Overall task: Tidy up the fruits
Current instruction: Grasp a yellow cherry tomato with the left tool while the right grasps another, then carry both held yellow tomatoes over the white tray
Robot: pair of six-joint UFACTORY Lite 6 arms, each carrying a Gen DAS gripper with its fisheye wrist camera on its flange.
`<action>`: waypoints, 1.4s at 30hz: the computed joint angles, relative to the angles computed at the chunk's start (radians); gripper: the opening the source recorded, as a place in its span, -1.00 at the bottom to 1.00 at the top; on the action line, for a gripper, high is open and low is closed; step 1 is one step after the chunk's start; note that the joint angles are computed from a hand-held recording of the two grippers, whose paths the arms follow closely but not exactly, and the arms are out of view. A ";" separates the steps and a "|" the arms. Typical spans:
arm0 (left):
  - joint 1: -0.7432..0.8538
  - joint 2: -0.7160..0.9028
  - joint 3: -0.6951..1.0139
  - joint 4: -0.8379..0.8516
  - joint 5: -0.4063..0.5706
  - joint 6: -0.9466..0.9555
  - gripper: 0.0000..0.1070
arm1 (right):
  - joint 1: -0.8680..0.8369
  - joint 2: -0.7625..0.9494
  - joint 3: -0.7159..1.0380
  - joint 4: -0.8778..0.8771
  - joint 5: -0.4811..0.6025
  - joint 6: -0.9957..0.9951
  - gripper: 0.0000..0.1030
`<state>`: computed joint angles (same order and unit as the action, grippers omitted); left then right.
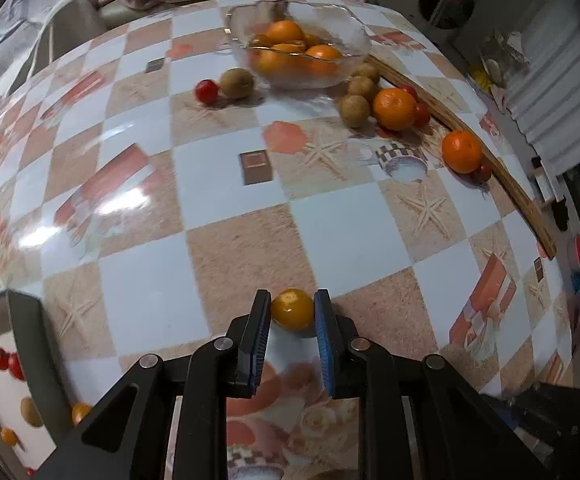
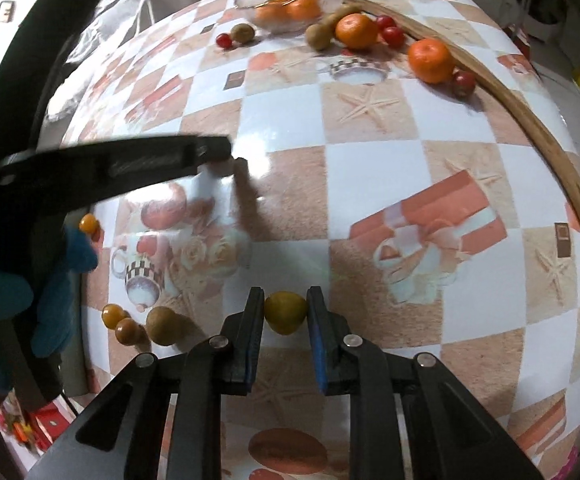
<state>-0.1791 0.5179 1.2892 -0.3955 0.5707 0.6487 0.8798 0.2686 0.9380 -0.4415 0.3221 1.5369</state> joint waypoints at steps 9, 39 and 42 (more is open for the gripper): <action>0.111 -0.117 -0.068 -0.020 0.040 0.036 -0.55 | -0.019 0.016 0.053 0.044 0.028 -0.073 -0.54; 0.612 -0.279 -0.119 -0.071 0.165 0.253 -0.55 | 0.045 0.503 0.916 0.275 0.335 -0.563 -0.54; 0.669 -0.280 -0.123 -0.064 0.167 0.265 -0.55 | 0.059 0.604 1.089 0.303 0.401 -0.621 -0.54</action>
